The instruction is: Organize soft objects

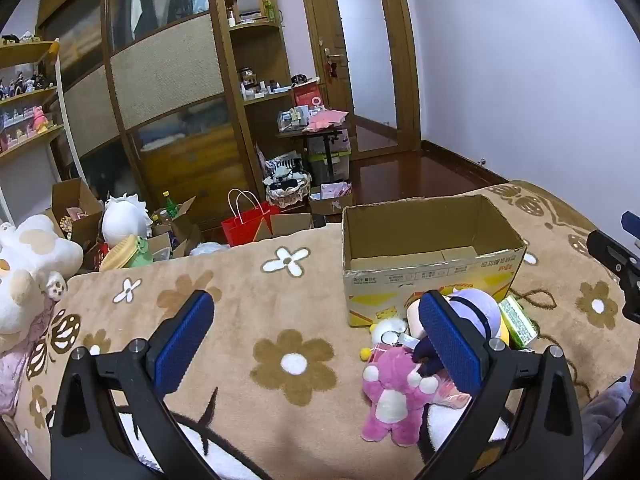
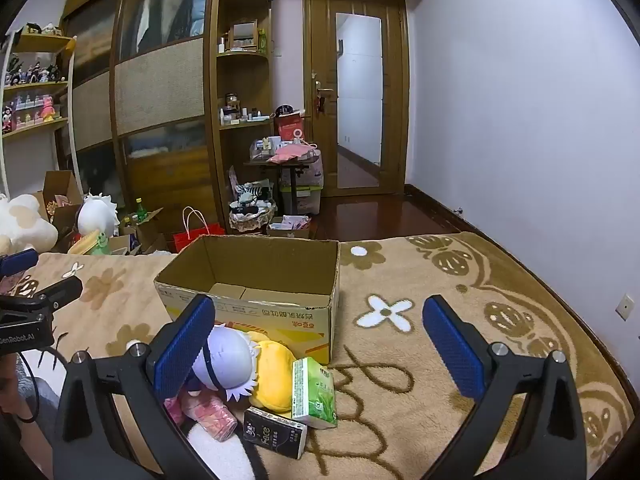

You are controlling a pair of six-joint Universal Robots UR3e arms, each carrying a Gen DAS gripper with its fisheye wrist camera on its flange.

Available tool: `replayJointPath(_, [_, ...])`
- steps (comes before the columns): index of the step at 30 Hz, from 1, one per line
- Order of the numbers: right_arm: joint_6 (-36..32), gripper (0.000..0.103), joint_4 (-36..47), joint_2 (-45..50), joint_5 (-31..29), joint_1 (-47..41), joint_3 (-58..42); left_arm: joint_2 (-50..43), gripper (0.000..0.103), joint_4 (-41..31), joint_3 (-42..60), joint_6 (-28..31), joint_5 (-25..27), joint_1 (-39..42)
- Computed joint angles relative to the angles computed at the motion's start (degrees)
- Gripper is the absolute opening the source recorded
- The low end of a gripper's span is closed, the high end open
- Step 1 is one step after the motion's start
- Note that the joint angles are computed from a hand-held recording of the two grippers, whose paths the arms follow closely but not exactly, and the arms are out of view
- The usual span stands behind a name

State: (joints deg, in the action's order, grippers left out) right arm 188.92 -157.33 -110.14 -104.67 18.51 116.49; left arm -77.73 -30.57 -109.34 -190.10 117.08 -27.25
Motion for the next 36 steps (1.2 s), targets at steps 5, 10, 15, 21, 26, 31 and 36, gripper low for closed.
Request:
replayJointPath(5, [-0.1, 0.103, -0.4, 0.2, 0.0, 0.0, 0.1, -0.1, 0.101, 0.6, -0.2, 0.2, 0.4, -0.1])
replayJointPath(10, [0.0, 0.103, -0.5, 0.4, 0.0, 0.0, 0.1, -0.7, 0.101, -0.2, 1.0, -0.1, 1.4, -0.9])
replayJointPath(15, [0.0, 0.103, -0.5, 0.4, 0.0, 0.1, 0.2, -1.0, 0.101, 1.2, -0.1, 0.1, 1.3, -0.7])
replayJointPath(21, [-0.2, 0.103, -0.4, 0.2, 0.6, -0.3, 0.3, -0.8, 0.101, 1.2, -0.1, 0.2, 1.2, -0.6])
replayJointPath(26, [0.1, 0.103, -1.2, 1.3, -0.7, 1.1, 0.0, 0.0, 0.101, 0.6, -0.3, 0.4, 1.1, -0.5])
replayJointPath(31, [0.3, 0.103, -0.9, 1.0, -0.7, 1.3, 0.0, 0.0, 0.101, 0.4, -0.1, 0.4, 1.0, -0.4])
replayJointPath(36, [0.2, 0.103, -0.6, 0.9, -0.4, 0.9, 0.0, -0.1, 0.101, 0.6, -0.2, 0.3, 1.1, -0.5])
